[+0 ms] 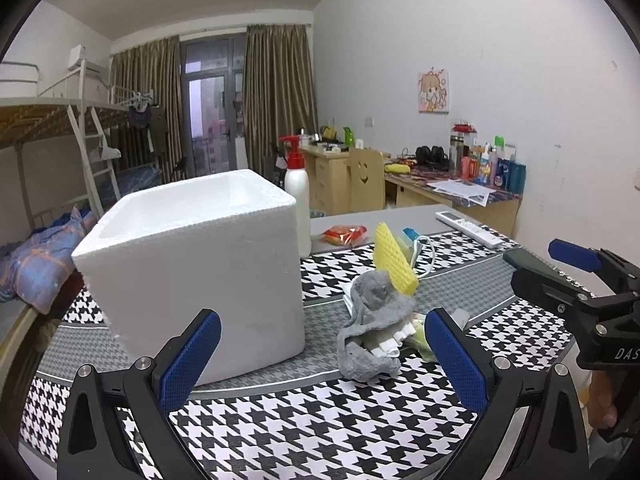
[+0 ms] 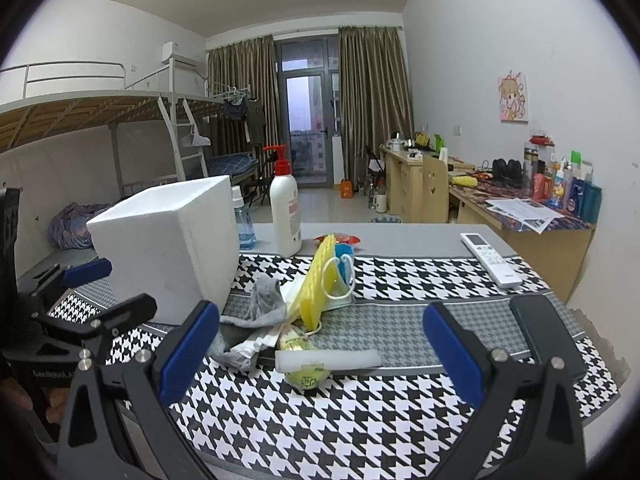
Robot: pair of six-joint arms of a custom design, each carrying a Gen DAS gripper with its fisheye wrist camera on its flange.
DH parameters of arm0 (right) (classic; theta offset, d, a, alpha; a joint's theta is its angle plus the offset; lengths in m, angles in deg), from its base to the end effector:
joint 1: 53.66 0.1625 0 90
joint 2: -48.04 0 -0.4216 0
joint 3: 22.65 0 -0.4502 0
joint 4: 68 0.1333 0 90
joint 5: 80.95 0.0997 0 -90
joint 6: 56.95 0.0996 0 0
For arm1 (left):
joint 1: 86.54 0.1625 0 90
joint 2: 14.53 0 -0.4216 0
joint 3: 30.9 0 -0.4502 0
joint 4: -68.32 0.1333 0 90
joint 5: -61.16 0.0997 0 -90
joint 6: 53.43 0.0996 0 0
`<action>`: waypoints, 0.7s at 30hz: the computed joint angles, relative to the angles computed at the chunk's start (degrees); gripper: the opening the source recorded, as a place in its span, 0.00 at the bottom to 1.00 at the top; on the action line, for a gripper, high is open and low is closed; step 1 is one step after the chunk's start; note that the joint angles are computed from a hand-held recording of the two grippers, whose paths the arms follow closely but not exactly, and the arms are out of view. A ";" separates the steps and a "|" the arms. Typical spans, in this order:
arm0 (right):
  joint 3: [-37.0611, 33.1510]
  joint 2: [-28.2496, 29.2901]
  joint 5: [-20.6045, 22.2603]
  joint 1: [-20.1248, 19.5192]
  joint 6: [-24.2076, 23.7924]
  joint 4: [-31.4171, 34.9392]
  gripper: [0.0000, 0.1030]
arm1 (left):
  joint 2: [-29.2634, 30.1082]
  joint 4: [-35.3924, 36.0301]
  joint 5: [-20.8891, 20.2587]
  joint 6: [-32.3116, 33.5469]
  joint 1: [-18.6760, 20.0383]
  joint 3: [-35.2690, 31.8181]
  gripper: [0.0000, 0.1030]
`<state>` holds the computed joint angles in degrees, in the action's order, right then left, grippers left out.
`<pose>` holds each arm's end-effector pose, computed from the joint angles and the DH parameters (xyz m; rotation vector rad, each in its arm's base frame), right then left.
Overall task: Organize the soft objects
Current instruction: 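Move the left tool toward the grey sock and close on it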
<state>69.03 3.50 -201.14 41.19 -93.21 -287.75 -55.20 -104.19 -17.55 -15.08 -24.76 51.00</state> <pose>0.1425 -0.6954 0.2160 0.2415 -1.9055 1.4445 -0.2426 -0.7752 0.1329 1.4066 2.3269 -0.9958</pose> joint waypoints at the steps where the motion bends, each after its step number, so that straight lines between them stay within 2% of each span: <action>1: -0.31 0.00 -0.21 -0.08 -0.20 0.30 1.00 | 0.15 0.20 0.12 0.04 -0.12 -0.21 0.99; 21: -3.98 -0.62 -1.64 -1.98 1.95 8.55 1.00 | 4.65 6.69 3.40 -1.59 -0.81 -5.67 0.99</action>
